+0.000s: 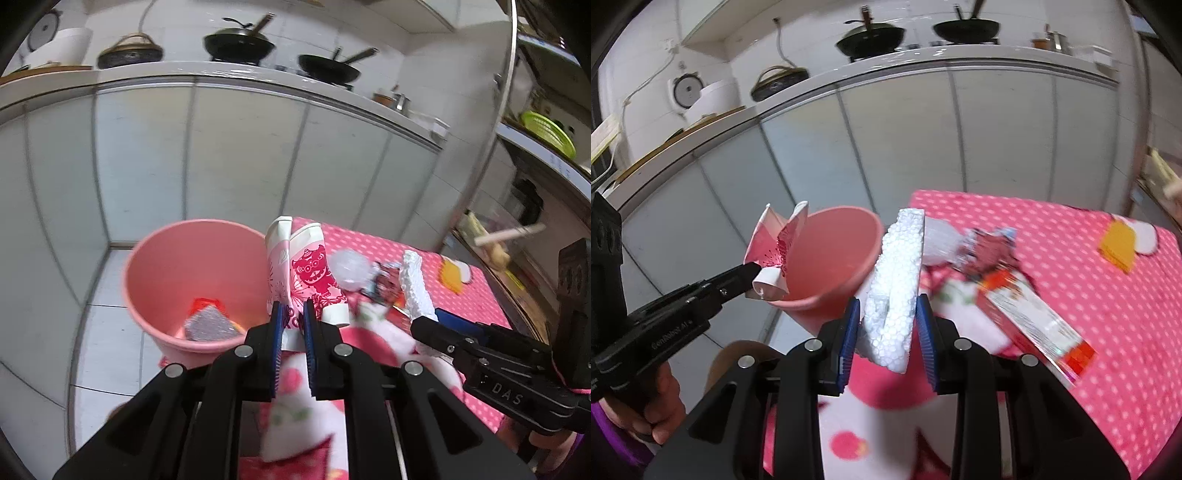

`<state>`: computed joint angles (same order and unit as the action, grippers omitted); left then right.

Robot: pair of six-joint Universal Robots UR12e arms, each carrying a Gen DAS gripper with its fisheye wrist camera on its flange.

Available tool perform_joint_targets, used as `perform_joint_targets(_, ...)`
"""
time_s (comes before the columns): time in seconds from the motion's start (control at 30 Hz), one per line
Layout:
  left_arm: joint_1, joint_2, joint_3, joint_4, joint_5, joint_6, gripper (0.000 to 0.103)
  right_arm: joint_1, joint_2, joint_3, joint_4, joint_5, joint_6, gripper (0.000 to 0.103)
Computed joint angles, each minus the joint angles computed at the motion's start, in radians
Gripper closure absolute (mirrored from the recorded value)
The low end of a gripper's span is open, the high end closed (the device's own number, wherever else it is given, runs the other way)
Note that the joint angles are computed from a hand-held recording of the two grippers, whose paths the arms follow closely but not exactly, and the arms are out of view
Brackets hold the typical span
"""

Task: Collect trash
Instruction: 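Carry the pink cup with the left tool while the right tool carries the foam strip to the bucket, then open the left tool over the bucket while the right tool releases the foam strip inside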

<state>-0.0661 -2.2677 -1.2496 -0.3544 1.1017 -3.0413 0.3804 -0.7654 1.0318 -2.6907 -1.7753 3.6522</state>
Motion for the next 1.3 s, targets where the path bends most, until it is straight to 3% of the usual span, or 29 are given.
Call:
perform_joint_targets(0.47,0.035,-0.057,0.078,-0.045,0.09,-0.079,0.093,-0.002,0.19,-0.344,0.147,0.101,-0.08,0.071)
perform_joint_targets(0.87,0.037,-0.121,0.172,-0.139,0.128,-0.107,0.093,-0.009,0.379,-0.684,0.381,0.146,-0.078,0.071)
perform_joint_targets(1.17,0.029,-0.153,0.227,-0.192,0.146,-0.106,0.092,-0.014,0.442,-0.8,0.48,0.158,-0.061,0.071)
perform_joint_targets(1.3,0.029,-0.155,0.227,-0.193,0.148,-0.113,0.091,-0.018,0.443,-0.801,0.492,0.169,-0.055,0.069)
